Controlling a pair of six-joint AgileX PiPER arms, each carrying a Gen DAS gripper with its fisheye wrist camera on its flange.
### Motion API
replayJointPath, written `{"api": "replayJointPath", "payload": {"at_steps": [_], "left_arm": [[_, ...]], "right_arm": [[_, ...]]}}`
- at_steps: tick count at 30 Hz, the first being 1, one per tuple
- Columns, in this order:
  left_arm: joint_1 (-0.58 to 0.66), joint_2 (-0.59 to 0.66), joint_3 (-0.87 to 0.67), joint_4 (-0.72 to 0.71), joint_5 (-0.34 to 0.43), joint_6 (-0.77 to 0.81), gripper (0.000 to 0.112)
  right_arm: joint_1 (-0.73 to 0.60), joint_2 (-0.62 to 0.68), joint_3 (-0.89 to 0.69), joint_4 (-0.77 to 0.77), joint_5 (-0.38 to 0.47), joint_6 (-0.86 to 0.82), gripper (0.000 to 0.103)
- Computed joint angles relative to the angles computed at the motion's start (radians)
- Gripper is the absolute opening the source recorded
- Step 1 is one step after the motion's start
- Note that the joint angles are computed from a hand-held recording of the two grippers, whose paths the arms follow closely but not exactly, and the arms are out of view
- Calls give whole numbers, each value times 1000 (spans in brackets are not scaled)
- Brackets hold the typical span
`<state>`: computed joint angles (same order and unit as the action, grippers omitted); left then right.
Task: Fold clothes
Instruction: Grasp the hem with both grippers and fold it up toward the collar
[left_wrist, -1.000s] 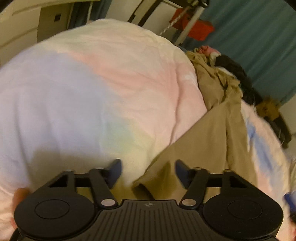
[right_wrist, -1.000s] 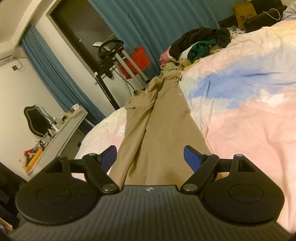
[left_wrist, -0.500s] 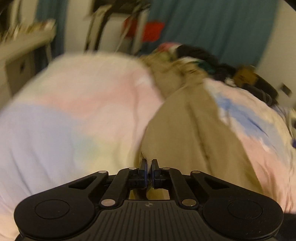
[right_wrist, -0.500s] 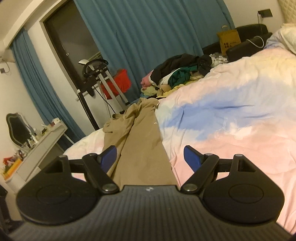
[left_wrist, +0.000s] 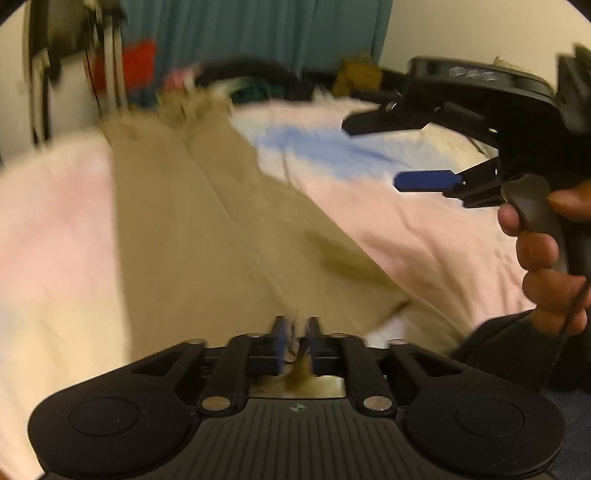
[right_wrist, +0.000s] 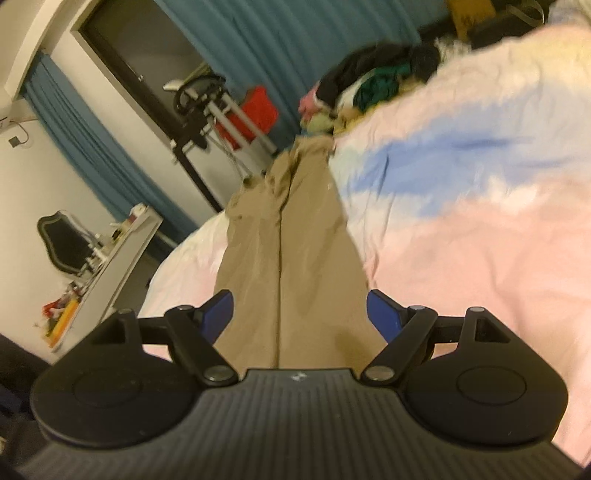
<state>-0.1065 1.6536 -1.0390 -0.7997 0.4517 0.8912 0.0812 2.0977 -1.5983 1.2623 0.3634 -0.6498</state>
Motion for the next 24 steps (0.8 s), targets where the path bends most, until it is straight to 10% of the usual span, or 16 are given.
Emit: {"api": "replayJointPath", "payload": {"at_steps": [6, 13, 24], "left_arm": [[234, 32, -29, -253, 266, 99, 65], [398, 138, -112, -289, 345, -78, 71], [492, 277, -171, -352, 509, -170, 57]], "right_arm": [[-37, 79, -68, -147, 101, 269, 82], [-48, 182, -182, -358, 190, 608, 82], [-95, 194, -122, -92, 334, 522, 59]]}}
